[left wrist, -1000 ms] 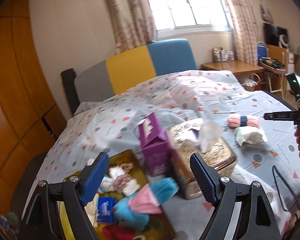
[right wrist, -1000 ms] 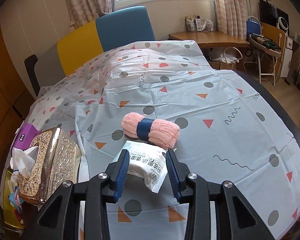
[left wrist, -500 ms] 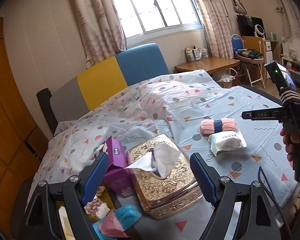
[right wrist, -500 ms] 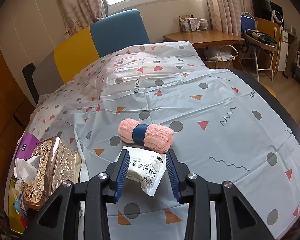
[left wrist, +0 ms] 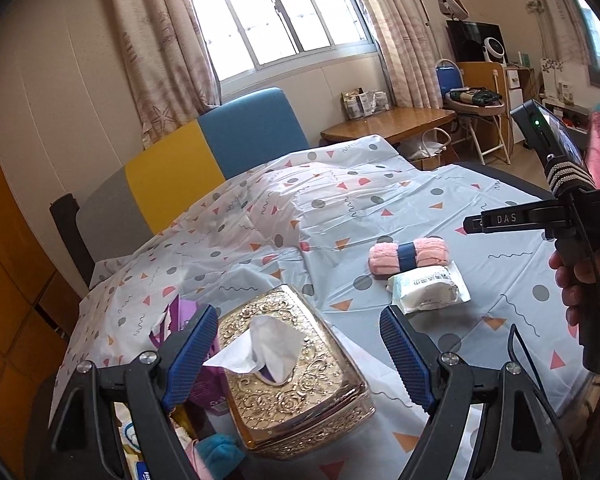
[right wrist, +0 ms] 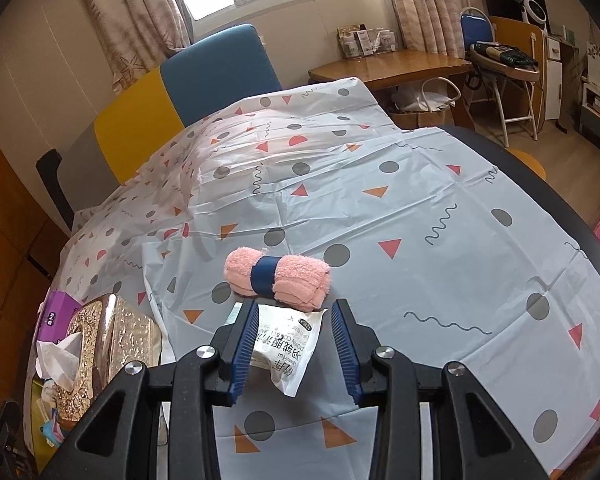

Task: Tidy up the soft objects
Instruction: 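Grasp the white wipes pack with the left gripper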

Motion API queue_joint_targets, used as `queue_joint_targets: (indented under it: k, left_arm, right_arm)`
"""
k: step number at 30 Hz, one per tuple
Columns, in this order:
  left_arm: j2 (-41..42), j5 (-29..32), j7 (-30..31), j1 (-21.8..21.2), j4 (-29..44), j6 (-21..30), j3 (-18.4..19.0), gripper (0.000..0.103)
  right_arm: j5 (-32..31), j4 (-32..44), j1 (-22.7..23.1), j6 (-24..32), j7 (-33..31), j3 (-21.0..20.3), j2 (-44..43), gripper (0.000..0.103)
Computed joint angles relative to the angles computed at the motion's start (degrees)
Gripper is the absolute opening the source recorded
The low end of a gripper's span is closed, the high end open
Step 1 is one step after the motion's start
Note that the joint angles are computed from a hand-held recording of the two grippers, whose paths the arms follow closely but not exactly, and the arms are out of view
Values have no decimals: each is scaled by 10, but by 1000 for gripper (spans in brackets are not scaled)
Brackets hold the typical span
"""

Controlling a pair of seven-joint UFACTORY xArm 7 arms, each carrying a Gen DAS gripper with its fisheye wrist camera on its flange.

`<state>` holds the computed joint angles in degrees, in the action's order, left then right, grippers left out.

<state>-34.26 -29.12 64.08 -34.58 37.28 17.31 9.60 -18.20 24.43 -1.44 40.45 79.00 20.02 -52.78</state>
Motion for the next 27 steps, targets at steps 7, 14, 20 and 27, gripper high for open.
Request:
queue_joint_targets:
  k: [7,14,20,27]
  left_arm:
    - [9,0,0,-8,0,-3,-11,84]
    - [21,3,-7,-10,2,-4,-25,84]
    - [32,7,-18,-10,6,-3,-38,84]
    - [74,18,-73,11,41,47,-69,84]
  right_arm:
    - [13,-11,4,2,4,-13,-12,37]
    - [34,-30,5,-9,7,-28,-32,37]
    - [49,-41,2,-13,10,-33,-50,37]
    - [66,-50,0,-8,9,-38,-60,37]
